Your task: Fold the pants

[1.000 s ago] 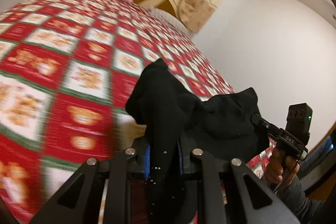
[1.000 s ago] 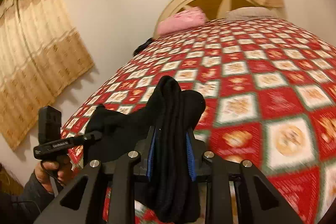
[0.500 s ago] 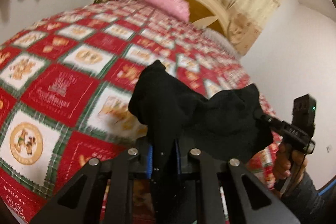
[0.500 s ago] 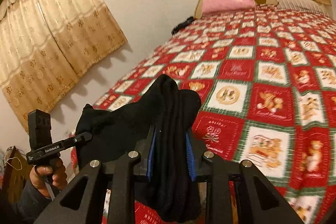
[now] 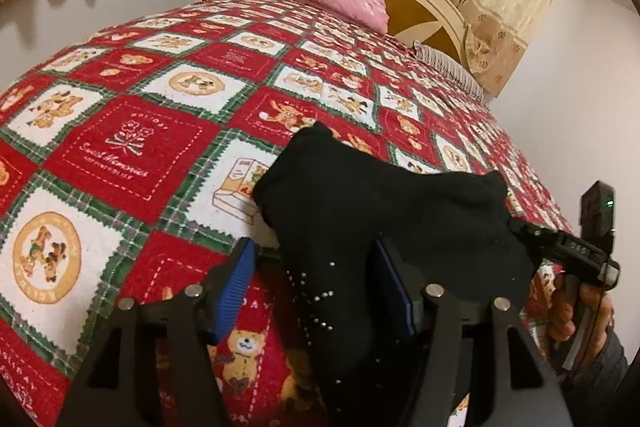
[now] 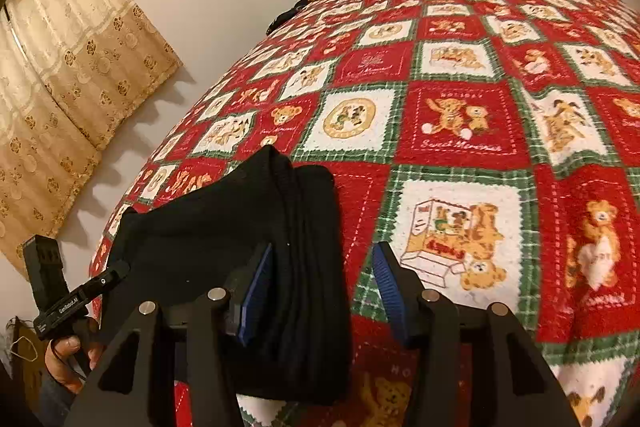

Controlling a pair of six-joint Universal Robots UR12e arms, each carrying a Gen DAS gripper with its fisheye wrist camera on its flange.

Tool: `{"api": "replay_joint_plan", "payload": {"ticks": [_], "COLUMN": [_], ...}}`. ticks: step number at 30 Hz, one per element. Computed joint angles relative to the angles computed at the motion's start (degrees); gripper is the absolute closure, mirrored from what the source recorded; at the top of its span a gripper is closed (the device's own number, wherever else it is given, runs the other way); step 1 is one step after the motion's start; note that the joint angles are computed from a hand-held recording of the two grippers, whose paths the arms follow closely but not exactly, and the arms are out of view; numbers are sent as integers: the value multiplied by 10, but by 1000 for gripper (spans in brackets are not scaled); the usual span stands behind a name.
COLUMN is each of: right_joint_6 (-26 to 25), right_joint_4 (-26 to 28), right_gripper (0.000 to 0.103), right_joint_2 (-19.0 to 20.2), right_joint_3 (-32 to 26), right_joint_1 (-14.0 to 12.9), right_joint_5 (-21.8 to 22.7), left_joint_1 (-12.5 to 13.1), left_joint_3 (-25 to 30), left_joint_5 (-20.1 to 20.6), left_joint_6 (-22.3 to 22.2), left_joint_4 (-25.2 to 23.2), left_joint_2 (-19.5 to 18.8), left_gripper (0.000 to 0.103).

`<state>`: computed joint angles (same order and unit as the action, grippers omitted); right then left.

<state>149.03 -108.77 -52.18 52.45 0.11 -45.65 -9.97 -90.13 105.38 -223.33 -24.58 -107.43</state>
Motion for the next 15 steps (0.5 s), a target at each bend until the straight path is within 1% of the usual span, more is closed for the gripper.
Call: {"api": "replay_joint_plan", "payload": {"ticks": [3,5,8,9,11,12,14,15], "right_joint_6": [-13,-26,-45,-53,-55,-54,-40,-37], "right_joint_4": [-28,-22,-5,-1,-4,0,3,5], "right_gripper": [51,51,49,49,49,47,43,43], "right_joint_2": [-15,-20,-25,-27,-28,-27,-25,-24], "right_joint_3": [23,30,36,38,41,40,37,35], "right_joint_1": [-1,-3,-9,-8,-6,-5,-5,-5], "right_joint_5": [-5,1,22,18,-3,-10,-16,-16], "left_joint_1": [-4,-6,-9,-9,-12,-13,-17,-18], "left_joint_3": [5,6,8,8,9,10,13,13], "left_joint_5": [17,26,36,38,44,48,62,64], "left_joint_6": [2,-1,-3,-3,-3,-3,-2,-2], "left_joint_4": [-12,-17,-25,-27,-31,-34,-43,-44], "left_joint_2": [-2,-2,-2,-1,-2,-2,-3,-3], "left_gripper": [34,33,30,29,28,26,23,23]}}
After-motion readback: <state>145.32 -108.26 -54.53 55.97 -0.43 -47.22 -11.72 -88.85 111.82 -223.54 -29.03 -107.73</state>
